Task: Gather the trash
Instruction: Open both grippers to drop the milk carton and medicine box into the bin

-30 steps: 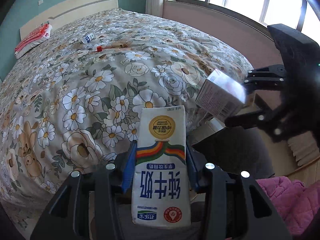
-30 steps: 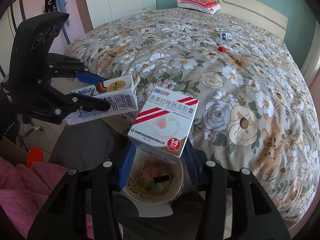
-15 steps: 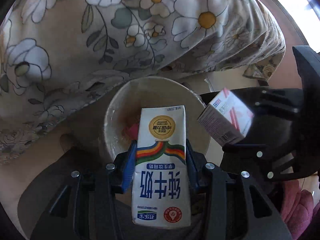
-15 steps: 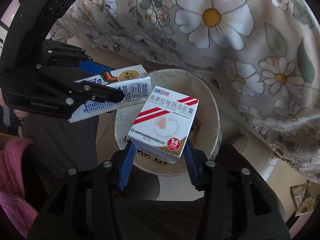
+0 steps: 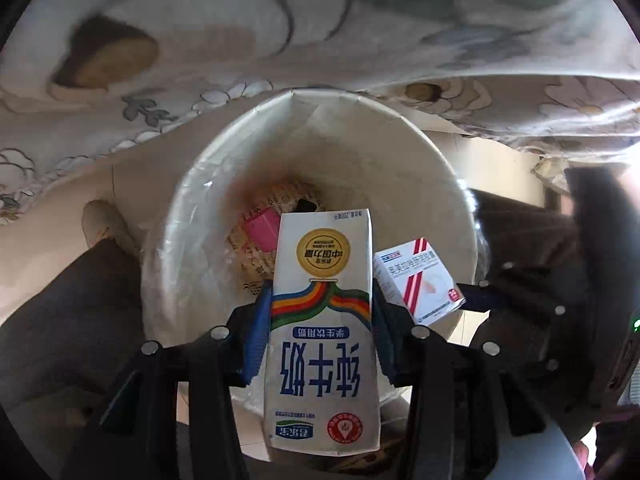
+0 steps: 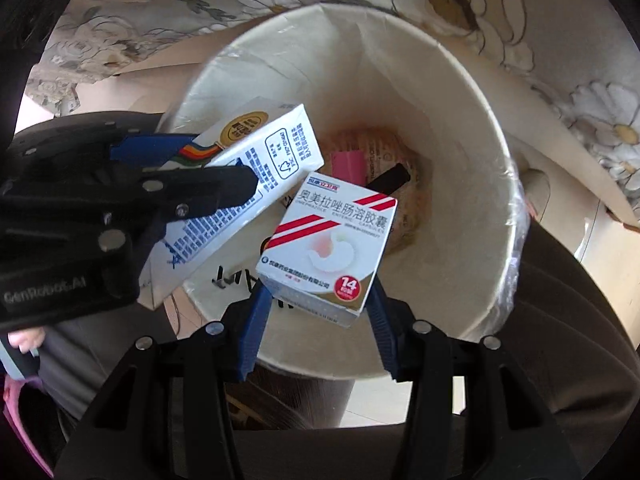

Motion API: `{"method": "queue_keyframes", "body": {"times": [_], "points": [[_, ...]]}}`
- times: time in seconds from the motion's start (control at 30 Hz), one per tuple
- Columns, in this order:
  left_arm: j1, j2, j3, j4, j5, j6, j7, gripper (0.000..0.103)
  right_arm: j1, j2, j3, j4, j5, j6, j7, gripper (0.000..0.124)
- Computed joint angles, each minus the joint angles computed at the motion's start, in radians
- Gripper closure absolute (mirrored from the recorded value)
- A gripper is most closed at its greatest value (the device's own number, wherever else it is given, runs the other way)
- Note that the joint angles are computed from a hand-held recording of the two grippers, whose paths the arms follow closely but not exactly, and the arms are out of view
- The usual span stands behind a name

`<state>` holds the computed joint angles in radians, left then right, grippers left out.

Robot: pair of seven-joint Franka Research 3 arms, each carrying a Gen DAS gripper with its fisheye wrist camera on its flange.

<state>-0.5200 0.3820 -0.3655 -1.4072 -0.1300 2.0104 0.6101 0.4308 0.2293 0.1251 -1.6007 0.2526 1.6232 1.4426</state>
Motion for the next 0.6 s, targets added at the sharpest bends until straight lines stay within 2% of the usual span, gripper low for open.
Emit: {"method": "queue_keyframes", "body": {"times": [0.07,0.2,0.27,0.33,0.6], "points": [[0.005,0.003,-0.002,-0.015,-0.016,0.012,-0.002,0.055,0.003,0.016,0.0,0.005,-0.007,-0.01,0.01,0.074],[-0.001,0.043,-0.001,0.022,-0.013,-0.015,-0.009,0.054,0.007,0.028,-0.003,0.003,-0.013,-0.001,0.038,0.074],[-0.002,0.045,0.004,0.022,-0.006,-0.026,-0.019,0.045,0.009,0.05,-0.005,0.024,-0.017,-0.025,0.062,0.071],[-0.005,0.05,0.007,0.029,0.0,-0.032,-0.036,0.04,0.013,0.067,-0.005,0.036,-0.022,-0.035,0.081,0.069],[-0.002,0.045,-0.004,0.03,-0.017,-0.047,-0.035,0.037,0.012,0.039,-0.002,0.003,-0.01,-0.016,0.073,0.069]]}}
